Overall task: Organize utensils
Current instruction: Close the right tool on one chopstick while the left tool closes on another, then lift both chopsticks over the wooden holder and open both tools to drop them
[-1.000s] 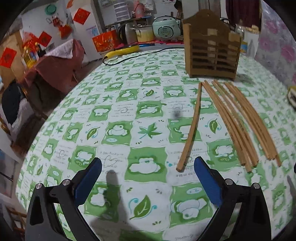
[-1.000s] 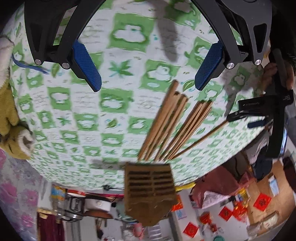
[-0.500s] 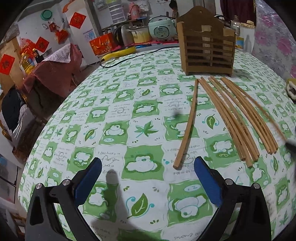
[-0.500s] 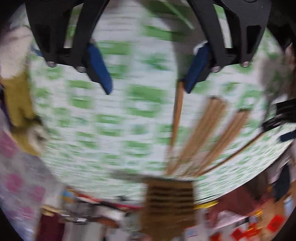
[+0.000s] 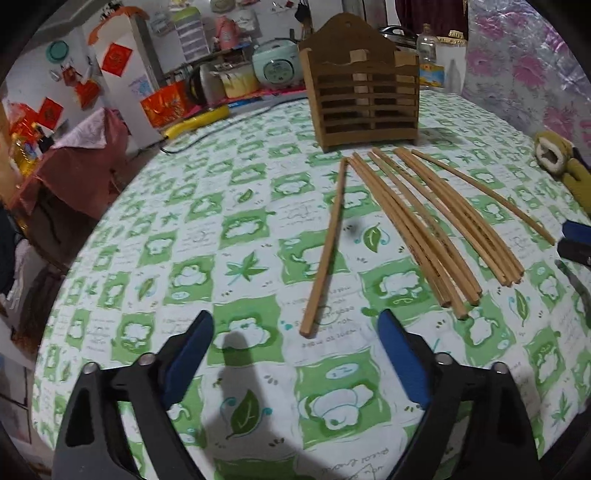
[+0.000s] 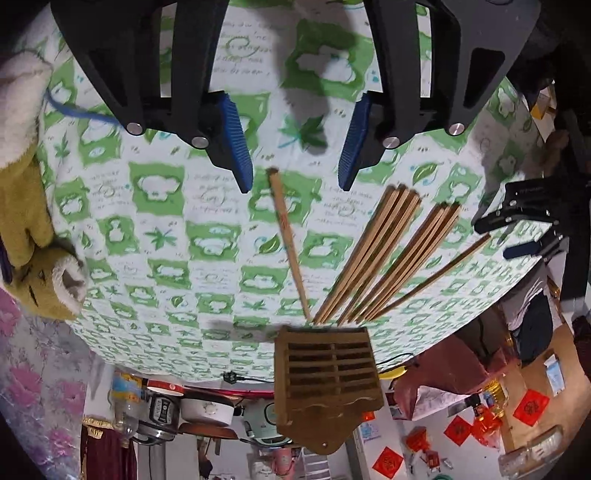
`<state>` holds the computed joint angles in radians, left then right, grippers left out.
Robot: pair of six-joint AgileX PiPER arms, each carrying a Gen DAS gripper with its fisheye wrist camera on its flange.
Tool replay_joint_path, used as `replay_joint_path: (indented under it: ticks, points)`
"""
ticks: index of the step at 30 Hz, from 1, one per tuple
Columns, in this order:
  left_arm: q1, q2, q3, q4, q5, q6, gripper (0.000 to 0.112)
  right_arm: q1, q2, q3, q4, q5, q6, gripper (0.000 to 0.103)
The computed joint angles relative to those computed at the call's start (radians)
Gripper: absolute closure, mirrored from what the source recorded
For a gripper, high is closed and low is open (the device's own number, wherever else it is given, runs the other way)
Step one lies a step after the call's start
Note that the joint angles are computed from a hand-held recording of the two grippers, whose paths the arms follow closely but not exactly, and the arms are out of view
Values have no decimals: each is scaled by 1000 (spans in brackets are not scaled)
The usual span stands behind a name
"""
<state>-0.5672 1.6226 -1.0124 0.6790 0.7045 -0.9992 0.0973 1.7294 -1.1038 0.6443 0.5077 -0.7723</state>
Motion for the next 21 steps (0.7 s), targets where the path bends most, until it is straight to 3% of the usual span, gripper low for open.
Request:
replay_joint_path:
  ticks: [3, 7, 8, 9, 12, 16, 21]
  points:
    - [37, -7, 5, -82, -61, 83, 37, 10, 38, -54, -71, 26, 69, 58]
    - [74, -28, 35, -185, -148, 184, 56, 20, 101, -108, -134, 69, 140, 79]
    - [70, -30, 39, -172, -152, 171, 67, 20, 101, -109, -141, 72, 146, 80]
    - [68, -32, 43, -167, -162, 168, 77, 13, 104, -112, -115, 87, 123, 94]
    - [70, -39, 54, -179, -187, 172, 105, -6, 98, -95, -37, 105, 46, 96]
    - [79, -71, 78, -215, -214, 175, 107, -13, 48, -39, 27, 86, -35, 97]
    - [38, -156, 44, -126, -124, 86, 106, -19, -83, 27, 98, 26, -130, 97]
